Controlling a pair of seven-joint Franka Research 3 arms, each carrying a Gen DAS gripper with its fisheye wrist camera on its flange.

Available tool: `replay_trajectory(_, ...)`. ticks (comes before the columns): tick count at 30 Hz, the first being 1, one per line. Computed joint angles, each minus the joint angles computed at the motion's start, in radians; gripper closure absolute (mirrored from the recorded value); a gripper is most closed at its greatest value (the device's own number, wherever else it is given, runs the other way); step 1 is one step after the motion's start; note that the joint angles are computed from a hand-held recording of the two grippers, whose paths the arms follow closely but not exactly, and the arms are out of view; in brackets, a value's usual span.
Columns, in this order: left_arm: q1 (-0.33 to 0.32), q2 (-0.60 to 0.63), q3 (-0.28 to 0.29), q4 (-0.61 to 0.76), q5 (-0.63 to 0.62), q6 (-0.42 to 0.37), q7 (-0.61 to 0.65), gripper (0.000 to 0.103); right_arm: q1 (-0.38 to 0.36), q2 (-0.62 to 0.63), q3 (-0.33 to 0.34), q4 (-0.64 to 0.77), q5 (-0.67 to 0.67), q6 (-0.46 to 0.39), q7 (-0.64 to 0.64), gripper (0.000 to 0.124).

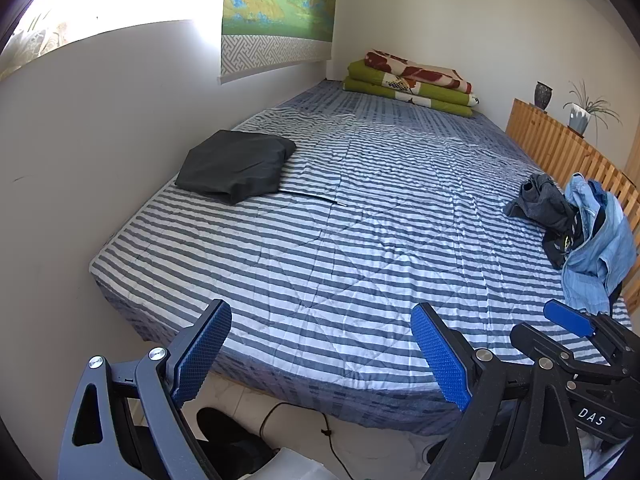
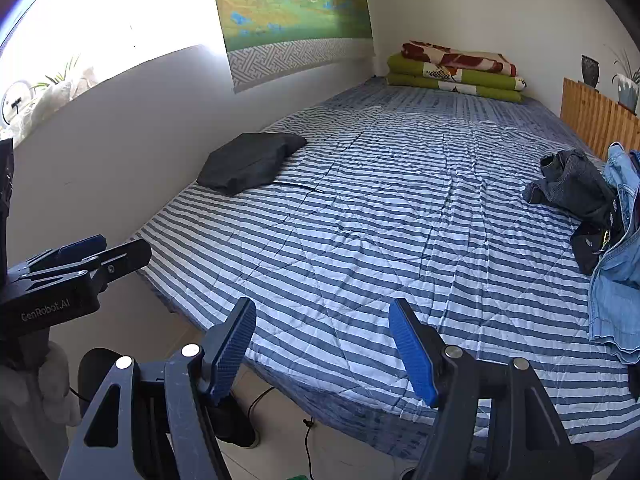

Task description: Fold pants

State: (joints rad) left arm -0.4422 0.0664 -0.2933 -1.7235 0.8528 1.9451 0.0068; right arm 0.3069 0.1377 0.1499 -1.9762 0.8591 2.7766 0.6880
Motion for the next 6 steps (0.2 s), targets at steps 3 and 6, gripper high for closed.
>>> replay_trajectory(3,-0.003,0.007,-0.001,0.006,0.007,-0.005,0.006,0.01,0.003,0.002,-0.001,0.001,-0.01,0.001,0.012,0.059)
replay_trajectory(6,-0.005,0.015,0.002,0.014,0.011,-0.005,0.02,0.01,0.002,0.004,-0.001,0.001,-0.013,0.0,0.015,0.059)
